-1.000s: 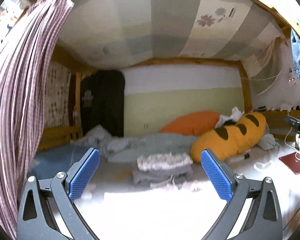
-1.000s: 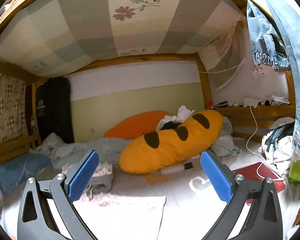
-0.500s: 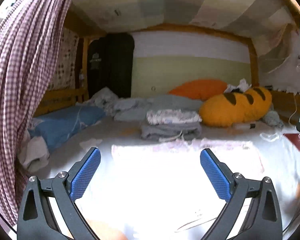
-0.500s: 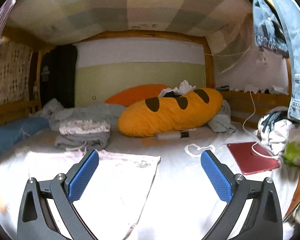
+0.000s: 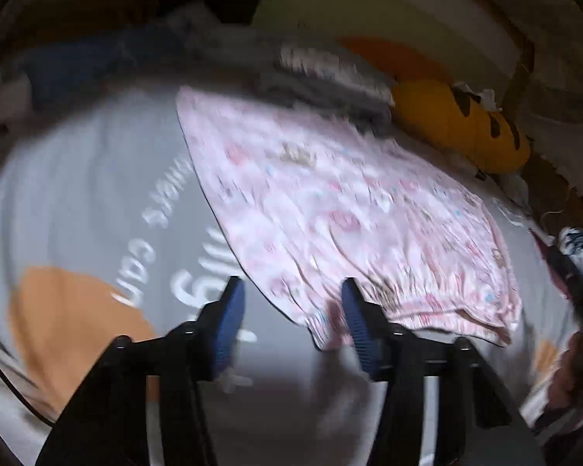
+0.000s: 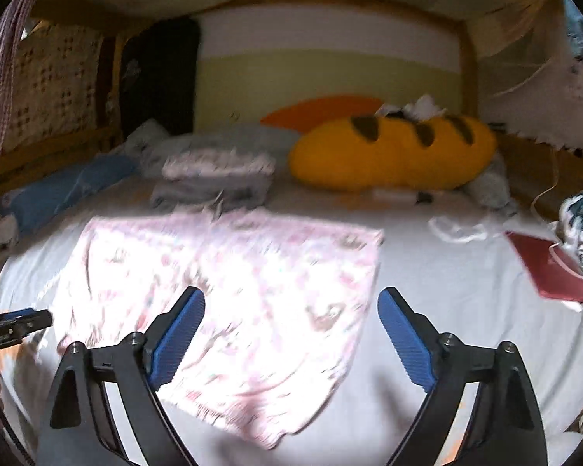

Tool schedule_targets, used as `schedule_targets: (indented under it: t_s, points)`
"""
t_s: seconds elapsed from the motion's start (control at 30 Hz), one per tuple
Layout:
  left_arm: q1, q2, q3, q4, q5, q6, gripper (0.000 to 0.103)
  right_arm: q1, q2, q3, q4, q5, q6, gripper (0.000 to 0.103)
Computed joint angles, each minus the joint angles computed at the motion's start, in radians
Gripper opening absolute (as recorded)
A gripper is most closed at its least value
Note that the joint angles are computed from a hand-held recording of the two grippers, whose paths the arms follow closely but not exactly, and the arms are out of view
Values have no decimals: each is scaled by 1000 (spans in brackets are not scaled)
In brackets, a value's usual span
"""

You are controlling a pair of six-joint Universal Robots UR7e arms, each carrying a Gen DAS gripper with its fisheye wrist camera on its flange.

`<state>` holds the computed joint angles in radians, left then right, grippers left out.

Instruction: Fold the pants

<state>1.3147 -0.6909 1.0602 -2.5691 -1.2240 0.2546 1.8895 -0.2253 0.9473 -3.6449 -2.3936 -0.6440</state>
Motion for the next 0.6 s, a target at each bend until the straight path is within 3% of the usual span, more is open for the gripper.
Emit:
schedule_targets:
  t_s: [0.13,0.2,0.23,0.3,0.5,0.6]
  points:
    - [1,8,-13,64,-3,-22,38,-1,24,-31,41,-4,-15,89]
    - [-2,1,6,45,5,-18,17,1,33,-39,32,-6,-32,89]
    - [-3,-5,15,35,13,-29,0,1,36,-42,33,-5,-39,89]
    - [-13,-21,62,-52,63,-34,0,1,40,-45,35,-9,-42,89]
    - [-30,-56,148,-163,102,35,0,-8,17,-5,128,23,32,85]
    - [-29,-67,160,-161,99,48,0,1,41,-31,136,49,-26,81]
